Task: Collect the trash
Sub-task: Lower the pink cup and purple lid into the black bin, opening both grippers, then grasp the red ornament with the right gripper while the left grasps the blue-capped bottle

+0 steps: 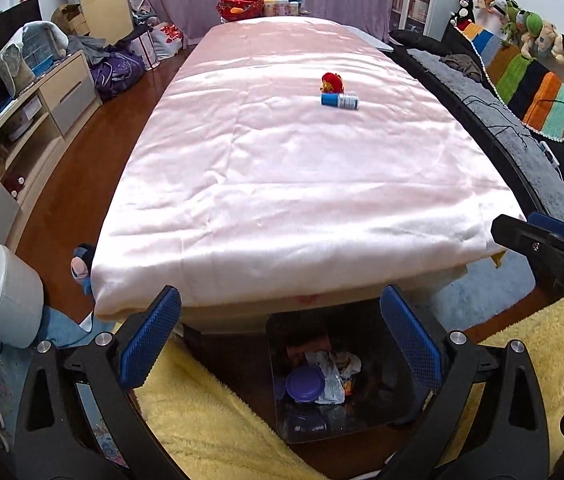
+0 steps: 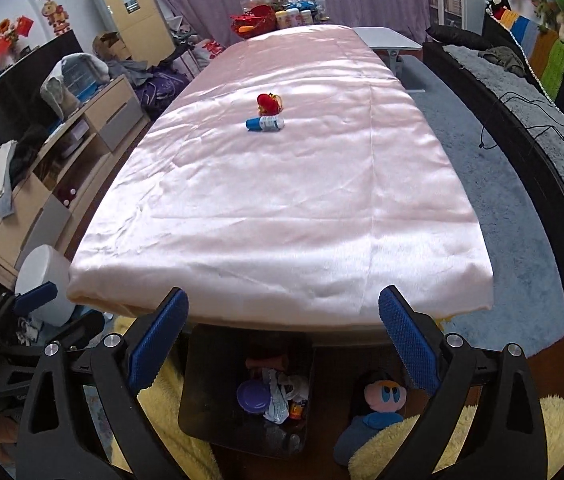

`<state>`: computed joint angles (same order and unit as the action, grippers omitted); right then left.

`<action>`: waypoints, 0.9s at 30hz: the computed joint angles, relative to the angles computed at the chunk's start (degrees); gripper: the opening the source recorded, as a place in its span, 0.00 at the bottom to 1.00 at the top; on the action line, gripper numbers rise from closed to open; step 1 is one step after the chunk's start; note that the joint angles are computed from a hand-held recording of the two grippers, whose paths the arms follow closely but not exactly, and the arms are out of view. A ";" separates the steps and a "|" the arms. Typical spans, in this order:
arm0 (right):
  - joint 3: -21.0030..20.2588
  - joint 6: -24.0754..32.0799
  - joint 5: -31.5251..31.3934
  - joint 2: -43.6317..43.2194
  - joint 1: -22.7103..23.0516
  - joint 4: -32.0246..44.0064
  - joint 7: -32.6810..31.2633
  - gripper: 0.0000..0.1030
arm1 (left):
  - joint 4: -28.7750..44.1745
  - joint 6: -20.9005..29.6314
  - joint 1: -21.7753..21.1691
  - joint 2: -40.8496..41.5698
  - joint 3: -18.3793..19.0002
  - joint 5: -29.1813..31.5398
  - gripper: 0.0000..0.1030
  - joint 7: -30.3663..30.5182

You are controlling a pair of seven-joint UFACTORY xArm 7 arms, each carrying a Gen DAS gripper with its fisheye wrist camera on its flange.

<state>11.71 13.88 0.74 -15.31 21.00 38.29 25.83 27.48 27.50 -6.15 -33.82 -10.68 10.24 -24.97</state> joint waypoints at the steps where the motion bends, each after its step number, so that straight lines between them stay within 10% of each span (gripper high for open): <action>1: -0.28 0.05 -0.15 0.53 -0.26 0.91 -0.26 0.94 | 1.07 -0.43 0.12 0.96 0.48 -0.05 0.92 0.43; 19: -2.68 4.98 1.41 28.54 -3.42 33.01 -9.31 0.96 | 22.10 -2.39 0.44 27.78 5.92 -3.22 0.92 8.86; 27: -2.48 12.64 2.54 45.41 -2.54 55.83 -14.65 0.76 | 32.15 -0.95 -0.66 38.50 7.08 -5.02 0.92 12.27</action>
<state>9.23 26.52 3.28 30.10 18.46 94.12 11.18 59.63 26.55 -6.81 4.68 -3.60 5.21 -12.71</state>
